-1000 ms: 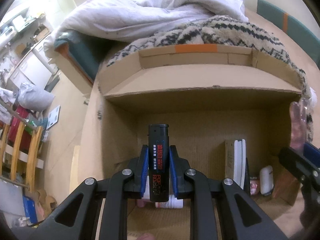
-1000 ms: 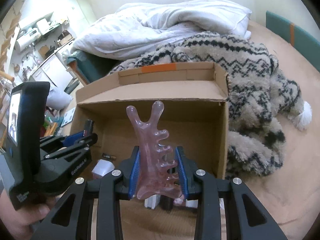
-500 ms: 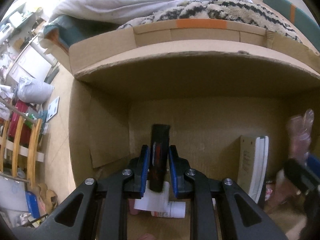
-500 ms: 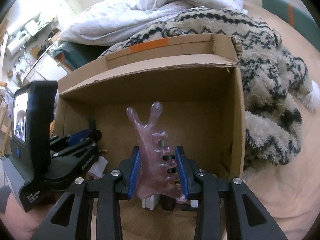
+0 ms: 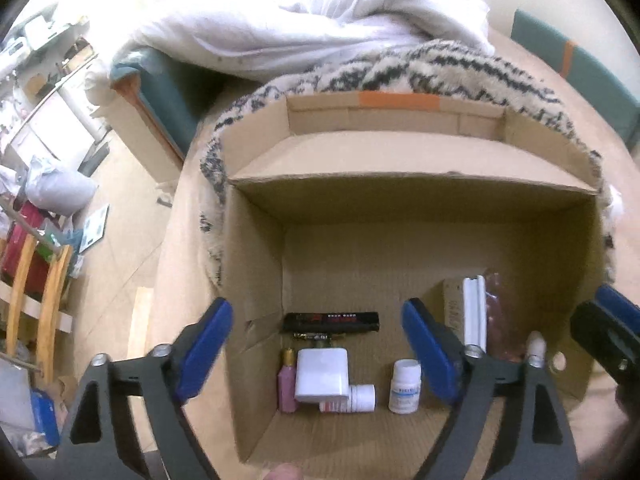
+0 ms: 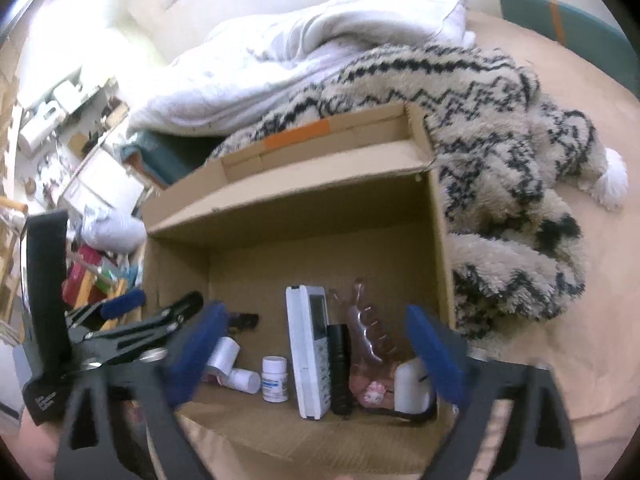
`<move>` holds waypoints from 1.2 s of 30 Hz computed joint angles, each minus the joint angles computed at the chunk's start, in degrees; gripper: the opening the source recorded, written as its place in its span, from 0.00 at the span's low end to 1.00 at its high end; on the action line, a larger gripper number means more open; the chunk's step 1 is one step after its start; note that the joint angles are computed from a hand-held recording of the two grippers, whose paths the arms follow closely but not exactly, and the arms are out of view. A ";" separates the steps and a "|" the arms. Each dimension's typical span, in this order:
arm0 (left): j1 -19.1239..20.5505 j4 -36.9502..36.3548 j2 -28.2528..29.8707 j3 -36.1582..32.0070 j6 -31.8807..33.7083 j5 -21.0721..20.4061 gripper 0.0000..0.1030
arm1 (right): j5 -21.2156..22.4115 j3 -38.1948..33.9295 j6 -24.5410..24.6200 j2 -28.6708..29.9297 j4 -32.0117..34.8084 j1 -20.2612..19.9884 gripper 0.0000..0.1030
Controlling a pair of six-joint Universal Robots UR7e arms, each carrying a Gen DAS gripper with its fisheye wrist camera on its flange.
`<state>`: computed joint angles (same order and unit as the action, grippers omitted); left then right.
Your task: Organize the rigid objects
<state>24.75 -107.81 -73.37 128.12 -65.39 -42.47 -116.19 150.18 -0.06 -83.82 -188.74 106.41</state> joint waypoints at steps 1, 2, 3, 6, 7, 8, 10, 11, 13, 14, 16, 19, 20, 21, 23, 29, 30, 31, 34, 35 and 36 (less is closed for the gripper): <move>-0.94 0.26 -0.61 0.27 -0.27 0.14 0.96 | -1.18 -0.08 0.33 -0.24 0.31 1.09 1.00; -1.94 0.64 -1.53 0.60 -0.37 0.28 0.96 | -2.20 -0.13 0.54 -0.61 1.01 2.15 1.00; -2.83 1.30 -2.47 0.76 -0.67 0.29 0.96 | -3.50 -0.18 0.77 -0.83 1.42 3.33 1.00; -5.07 2.72 -5.50 1.41 -2.20 -0.12 0.96 | -7.36 0.34 1.88 -2.07 1.78 7.13 1.00; -6.18 3.86 -6.75 1.59 -3.28 -0.09 0.96 | -8.12 0.60 2.16 -2.68 1.71 8.23 1.00; -7.10 4.92 -7.82 1.72 -4.14 0.05 0.96 | -9.00 0.92 2.52 -3.39 1.64 9.65 1.00; -9.63 7.21 -10.68 2.41 -5.94 0.22 0.96 | -10.88 1.35 3.04 -4.72 2.08 12.43 1.00; -10.88 8.68 -12.00 2.66 -7.10 0.24 0.96 | -11.89 1.54 3.52 -5.32 2.60 13.88 1.00; -13.52 11.92 -14.85 3.27 -9.58 0.20 0.96 | -13.48 2.17 4.65 -6.53 3.50 16.77 1.00; -14.79 13.48 -16.11 3.53 -10.74 0.09 0.96 | -14.13 2.53 5.31 -7.05 3.97 18.06 1.00; -17.79 16.86 -19.12 4.41 -13.33 -0.50 0.96 | -15.53 3.29 6.82 -8.05 5.28 20.83 1.00; -22.31 22.82 -23.02 5.73 -18.91 -1.54 0.96 | -17.74 4.17 9.49 -8.61 7.08 24.26 1.00; -23.70 24.61 -24.38 6.21 -20.84 -2.04 0.96 | -18.35 4.49 10.80 -8.81 7.80 25.37 1.00; -25.60 26.85 -26.30 7.03 -23.52 -2.98 0.96 | -18.57 4.82 11.87 -9.04 8.23 26.08 1.00; -28.16 29.95 -28.82 8.18 -27.40 -4.63 0.96 | -19.50 5.69 14.34 -8.76 8.29 28.07 1.00; -33.61 36.03 -33.44 11.37 -35.00 -9.57 0.96 | -22.04 9.97 15.50 -4.03 0.10 31.00 1.00; -33.79 36.17 -33.51 11.66 -35.12 -9.85 0.96 | -22.21 10.59 15.48 -3.04 -1.14 30.40 1.00; -33.95 36.41 -33.53 11.79 -35.30 -9.73 0.96 | -22.64 10.68 16.07 -2.48 -0.68 29.73 1.00; -34.00 35.81 -32.92 12.26 -34.40 -9.26 0.96 | -24.04 10.76 16.43 -0.96 -2.76 28.52 1.00; -33.78 35.35 -32.81 12.37 -34.22 -9.23 0.96 | -24.33 10.85 16.11 -0.61 -3.91 28.41 1.00; -33.17 34.52 -32.62 12.51 -33.79 -8.97 0.96 | -24.71 10.84 16.12 -0.61 -3.97 28.42 1.00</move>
<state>-8.42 -73.29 -105.99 140.63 -99.18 -51.44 -140.90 161.02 16.07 -84.42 -192.70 134.83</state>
